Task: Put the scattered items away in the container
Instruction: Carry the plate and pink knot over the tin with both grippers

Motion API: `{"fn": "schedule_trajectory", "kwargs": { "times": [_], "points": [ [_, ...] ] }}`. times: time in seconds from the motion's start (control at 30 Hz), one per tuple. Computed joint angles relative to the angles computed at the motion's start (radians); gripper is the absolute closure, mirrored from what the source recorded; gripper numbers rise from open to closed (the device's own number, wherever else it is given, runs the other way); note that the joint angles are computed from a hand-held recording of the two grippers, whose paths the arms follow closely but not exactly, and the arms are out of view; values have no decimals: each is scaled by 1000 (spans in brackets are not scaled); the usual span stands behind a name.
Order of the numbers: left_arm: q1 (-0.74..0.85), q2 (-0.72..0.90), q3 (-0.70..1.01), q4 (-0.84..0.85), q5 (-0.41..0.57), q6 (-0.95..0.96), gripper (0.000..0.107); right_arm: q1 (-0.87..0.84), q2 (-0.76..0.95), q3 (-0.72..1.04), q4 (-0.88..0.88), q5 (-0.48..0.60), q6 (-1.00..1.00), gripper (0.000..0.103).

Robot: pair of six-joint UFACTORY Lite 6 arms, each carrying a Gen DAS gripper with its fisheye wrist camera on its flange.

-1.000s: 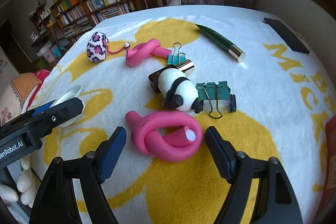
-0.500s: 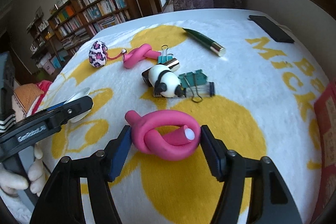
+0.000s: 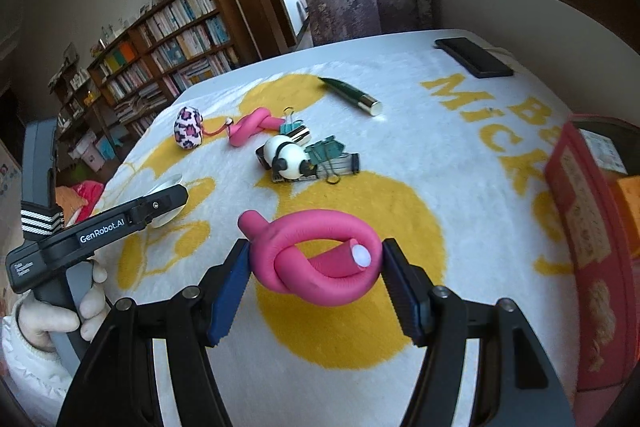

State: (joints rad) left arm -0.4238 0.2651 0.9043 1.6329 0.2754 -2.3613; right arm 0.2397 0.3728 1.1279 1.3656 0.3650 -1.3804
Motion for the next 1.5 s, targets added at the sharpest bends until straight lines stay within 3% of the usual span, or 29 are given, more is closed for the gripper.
{"fn": "schedule_trajectory", "kwargs": {
  "times": [0.23,0.5,0.83,1.23,1.5],
  "points": [
    [-72,19,55,-125,17,115,39,-109,-104,-91,64,44,-72,34],
    [-158,99,200,-330,37,323,39,-348,-244,-172,78,115,-129,34],
    [-266,289,503,-649,96,682,39,-657,-202,-126,70,134,-180,34],
    [-373,596,1053,-982,270,1115,39,-781,-109,-47,86,172,-262,34],
    [-417,867,1528,-1148,441,1349,39,-745,32,175,-8,176,-121,33]
  ]
}}
